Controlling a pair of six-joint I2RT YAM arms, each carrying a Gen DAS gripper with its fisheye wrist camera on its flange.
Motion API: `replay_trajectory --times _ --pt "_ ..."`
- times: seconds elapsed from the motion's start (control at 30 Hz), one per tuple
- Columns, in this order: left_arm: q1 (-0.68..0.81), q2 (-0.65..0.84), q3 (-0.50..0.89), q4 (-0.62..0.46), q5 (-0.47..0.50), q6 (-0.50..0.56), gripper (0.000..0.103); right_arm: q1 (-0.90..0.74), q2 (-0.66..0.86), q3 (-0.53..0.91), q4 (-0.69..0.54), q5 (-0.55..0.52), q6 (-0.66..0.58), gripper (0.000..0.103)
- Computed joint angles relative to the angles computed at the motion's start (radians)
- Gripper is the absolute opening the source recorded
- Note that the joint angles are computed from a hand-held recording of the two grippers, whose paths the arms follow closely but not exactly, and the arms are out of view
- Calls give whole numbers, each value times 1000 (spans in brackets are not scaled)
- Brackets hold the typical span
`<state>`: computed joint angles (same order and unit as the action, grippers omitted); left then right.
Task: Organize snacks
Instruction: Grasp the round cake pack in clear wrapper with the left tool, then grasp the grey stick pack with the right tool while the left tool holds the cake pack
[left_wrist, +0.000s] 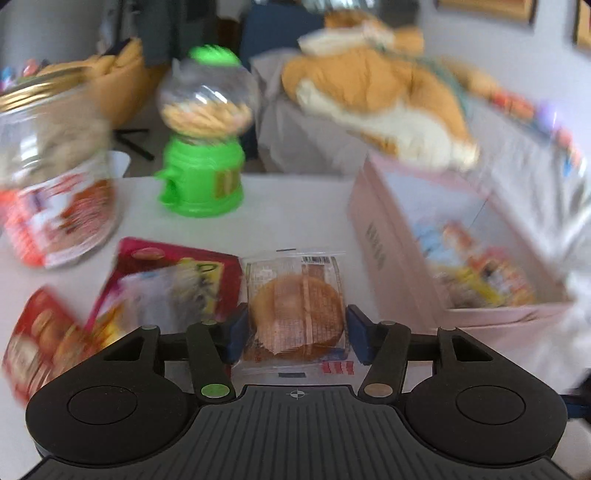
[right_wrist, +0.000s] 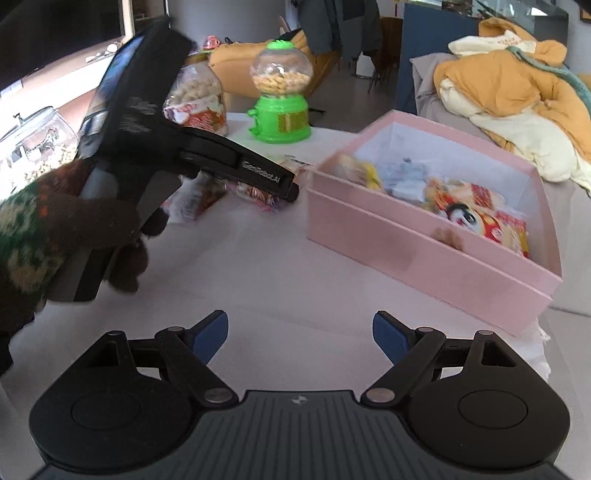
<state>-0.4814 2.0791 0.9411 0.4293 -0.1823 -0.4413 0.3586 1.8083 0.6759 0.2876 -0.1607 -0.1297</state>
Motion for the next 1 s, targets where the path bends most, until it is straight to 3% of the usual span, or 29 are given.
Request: replay_trajectory --times 0.13,0.23,0.37,0.5,0.53,0.6,0.67,0.8,1.0 --pt "-43 -273 -387 216 -93 -117 61 35 -39 21 -26 -26 27 86" --pt "-64 -487 -605 203 -202 -205 61 55 -11 116 -99 -88 83 86" --pt "-49 -652 -761 170 -221 -277 61 99 141 328 -166 -139 207 86" --pt "-31 -660 -839 249 -183 -333 61 205 338 555 -213 -13 243 86" --pt "-28 -653 -843 258 -176 -338 61 229 380 604 -235 21 240 83" --pt "-42 -658 -842 243 -184 -347 61 264 455 693 -288 68 224 60" --pt "-49 -663 -829 228 -181 -341 61 290 445 670 -253 136 184 42" --pt "-95 -659 -789 204 -179 -315 61 238 305 518 -246 10 155 41" --pt "-239 -530 -601 112 -138 -244 61 94 33 204 -203 -64 71 41"
